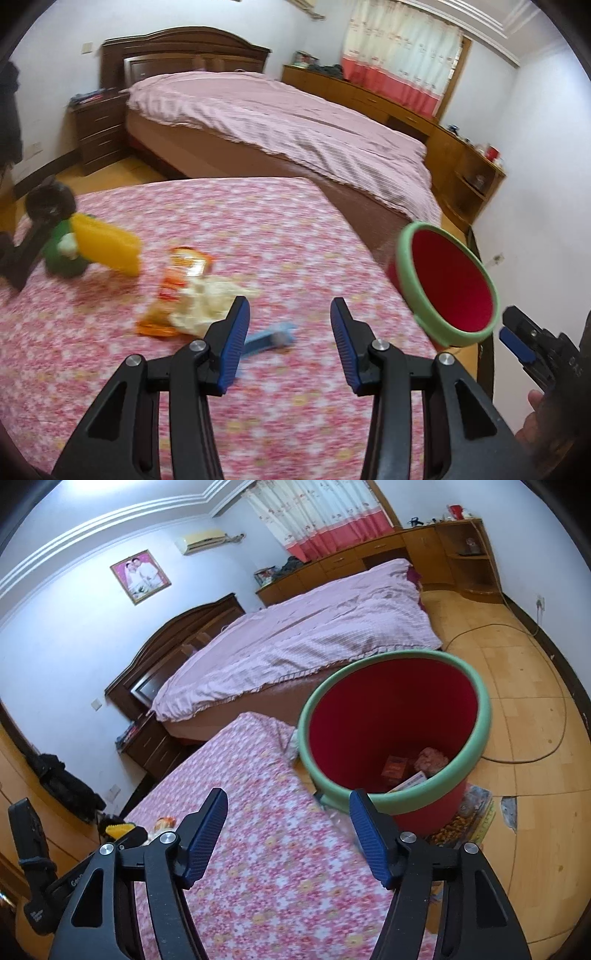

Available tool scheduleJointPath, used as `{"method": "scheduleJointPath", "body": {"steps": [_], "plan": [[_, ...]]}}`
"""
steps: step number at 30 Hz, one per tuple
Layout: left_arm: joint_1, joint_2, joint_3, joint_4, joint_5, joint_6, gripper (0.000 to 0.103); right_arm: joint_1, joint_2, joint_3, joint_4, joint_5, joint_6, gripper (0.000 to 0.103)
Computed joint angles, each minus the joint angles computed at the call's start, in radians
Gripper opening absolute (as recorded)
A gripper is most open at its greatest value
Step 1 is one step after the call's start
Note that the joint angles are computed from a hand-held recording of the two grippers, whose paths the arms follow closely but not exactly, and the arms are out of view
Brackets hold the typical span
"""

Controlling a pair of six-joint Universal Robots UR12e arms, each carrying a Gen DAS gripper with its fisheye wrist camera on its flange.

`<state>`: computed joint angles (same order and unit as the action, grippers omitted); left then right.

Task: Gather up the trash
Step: 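Move both grippers back over the bed, then lower left gripper onto orange snack bag and close on it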

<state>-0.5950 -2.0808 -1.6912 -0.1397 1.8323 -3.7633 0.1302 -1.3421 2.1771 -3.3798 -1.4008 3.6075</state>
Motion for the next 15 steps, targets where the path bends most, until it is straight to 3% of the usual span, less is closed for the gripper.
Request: {"method": "scheduleJointPath", "body": {"steps": [9,15], "plan": [[0.037,0.019,-0.052,-0.015,0.066,-0.061,0.046,0.031,0.027,-0.035,0.052,0.023,-0.032,0.07],[0.062,0.019,-0.069,-0.047,0.063,-0.092,0.046,0.04,0.04,-0.048,0.075,0.026,-0.047,0.07]]}}
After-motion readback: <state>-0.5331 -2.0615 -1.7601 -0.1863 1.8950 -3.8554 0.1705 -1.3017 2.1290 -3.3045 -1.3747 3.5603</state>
